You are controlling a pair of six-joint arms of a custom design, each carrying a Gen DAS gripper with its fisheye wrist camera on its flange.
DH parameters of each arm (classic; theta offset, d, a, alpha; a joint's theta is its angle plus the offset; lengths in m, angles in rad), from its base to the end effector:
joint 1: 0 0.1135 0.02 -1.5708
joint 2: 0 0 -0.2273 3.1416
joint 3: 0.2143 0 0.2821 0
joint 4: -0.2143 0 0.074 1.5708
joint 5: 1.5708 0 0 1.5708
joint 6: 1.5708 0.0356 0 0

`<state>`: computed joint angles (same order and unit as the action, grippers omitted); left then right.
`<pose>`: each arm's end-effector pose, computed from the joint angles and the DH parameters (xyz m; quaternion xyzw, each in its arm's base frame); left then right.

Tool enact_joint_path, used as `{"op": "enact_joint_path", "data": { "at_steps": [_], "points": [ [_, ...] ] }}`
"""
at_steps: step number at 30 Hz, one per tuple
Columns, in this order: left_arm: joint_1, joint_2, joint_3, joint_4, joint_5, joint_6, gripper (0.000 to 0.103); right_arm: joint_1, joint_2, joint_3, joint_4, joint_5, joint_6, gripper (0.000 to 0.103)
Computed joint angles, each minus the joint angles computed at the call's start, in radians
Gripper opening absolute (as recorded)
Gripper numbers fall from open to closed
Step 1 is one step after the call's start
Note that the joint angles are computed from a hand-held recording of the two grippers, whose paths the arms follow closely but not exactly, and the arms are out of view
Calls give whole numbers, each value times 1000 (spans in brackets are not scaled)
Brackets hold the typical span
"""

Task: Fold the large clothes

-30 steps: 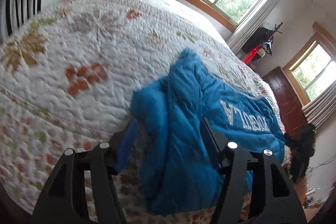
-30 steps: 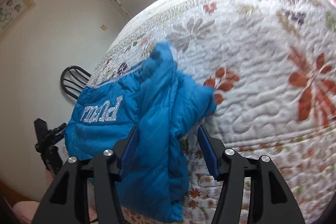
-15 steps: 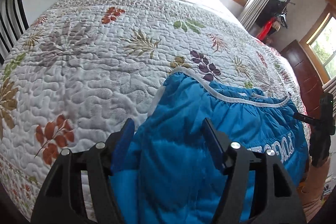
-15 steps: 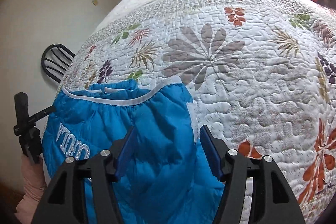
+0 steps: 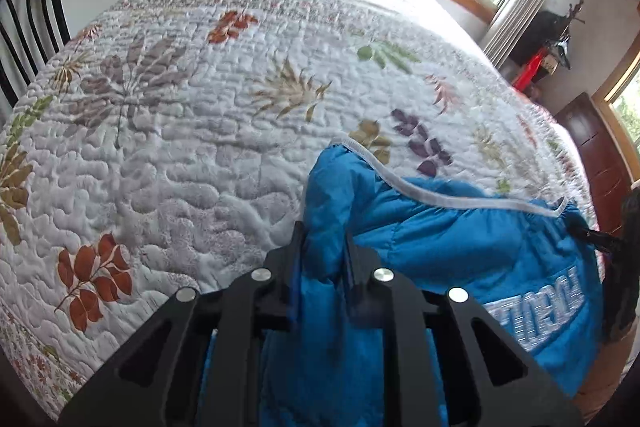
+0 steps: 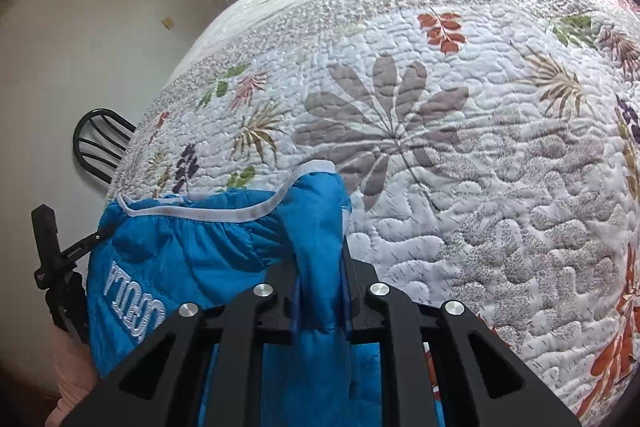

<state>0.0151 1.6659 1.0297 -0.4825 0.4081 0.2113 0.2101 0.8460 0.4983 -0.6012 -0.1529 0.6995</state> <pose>0.3457 -0.0089 0.1283 0.1387 0.9453 -0.1714 0.2404 0.2067 0.0496 0.1574 0.2073 0.9266 0.1993 0.2421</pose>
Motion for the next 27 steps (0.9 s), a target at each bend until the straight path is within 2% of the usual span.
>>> {"op": "enact_joint_path", "data": {
  "at_steps": [4,7,8,10,12,15,17,19,21,27],
  "points": [
    [8,54,17,13,11,0,21,-58,4,-71,87,-81,8,19],
    [-1,53,19,13,-12,-2,26,-68,-2,-79,92,-91,10,22],
    [-6,48,17,12,-22,-4,28,-55,-3,-68,73,-68,12,24],
    [-3,27,20,-12,-32,-12,36,-10,-31,-38,-9,14,27,38],
    [20,-11,12,-37,-13,-12,37,43,-112,-18,-116,101,32,40],
    [67,-130,-42,-58,16,3,37,157,-221,34,-291,250,69,40],
    [92,-249,-105,-57,4,15,38,270,-273,82,-407,344,113,38],
    [112,-391,-179,-72,-4,45,42,391,-288,133,-503,426,181,33],
    [116,-519,-241,-113,-15,68,46,530,-263,189,-578,476,271,28],
    [99,-861,-424,-275,-30,129,48,899,-130,286,-726,588,578,17]
  ]
}}
